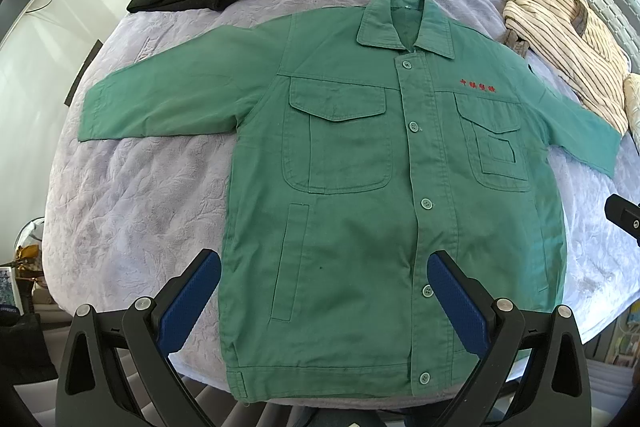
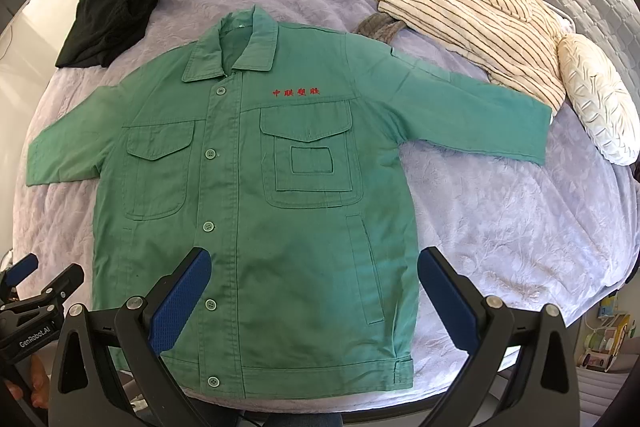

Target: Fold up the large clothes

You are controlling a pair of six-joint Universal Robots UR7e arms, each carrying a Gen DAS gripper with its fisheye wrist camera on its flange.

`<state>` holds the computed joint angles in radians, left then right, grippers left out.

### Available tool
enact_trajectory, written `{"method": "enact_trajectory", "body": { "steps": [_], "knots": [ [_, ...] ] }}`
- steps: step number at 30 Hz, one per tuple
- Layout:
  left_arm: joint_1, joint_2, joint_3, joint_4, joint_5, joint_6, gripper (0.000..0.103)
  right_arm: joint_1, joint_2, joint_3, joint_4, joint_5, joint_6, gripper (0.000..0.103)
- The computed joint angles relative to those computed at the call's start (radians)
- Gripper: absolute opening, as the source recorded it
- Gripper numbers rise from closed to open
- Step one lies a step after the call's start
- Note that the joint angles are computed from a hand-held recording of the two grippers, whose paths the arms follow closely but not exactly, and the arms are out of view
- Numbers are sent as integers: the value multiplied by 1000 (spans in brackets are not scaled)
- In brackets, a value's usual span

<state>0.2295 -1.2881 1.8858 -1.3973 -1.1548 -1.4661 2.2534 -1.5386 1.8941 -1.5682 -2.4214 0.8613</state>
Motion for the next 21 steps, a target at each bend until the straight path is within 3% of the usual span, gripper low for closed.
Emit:
{"method": "enact_trajectory", "body": {
  "steps": [21],
  "knots": [
    [-1, 1, 0, -1, -1, 0, 103, -8, 2, 3, -4, 15, 1, 103]
  ]
}}
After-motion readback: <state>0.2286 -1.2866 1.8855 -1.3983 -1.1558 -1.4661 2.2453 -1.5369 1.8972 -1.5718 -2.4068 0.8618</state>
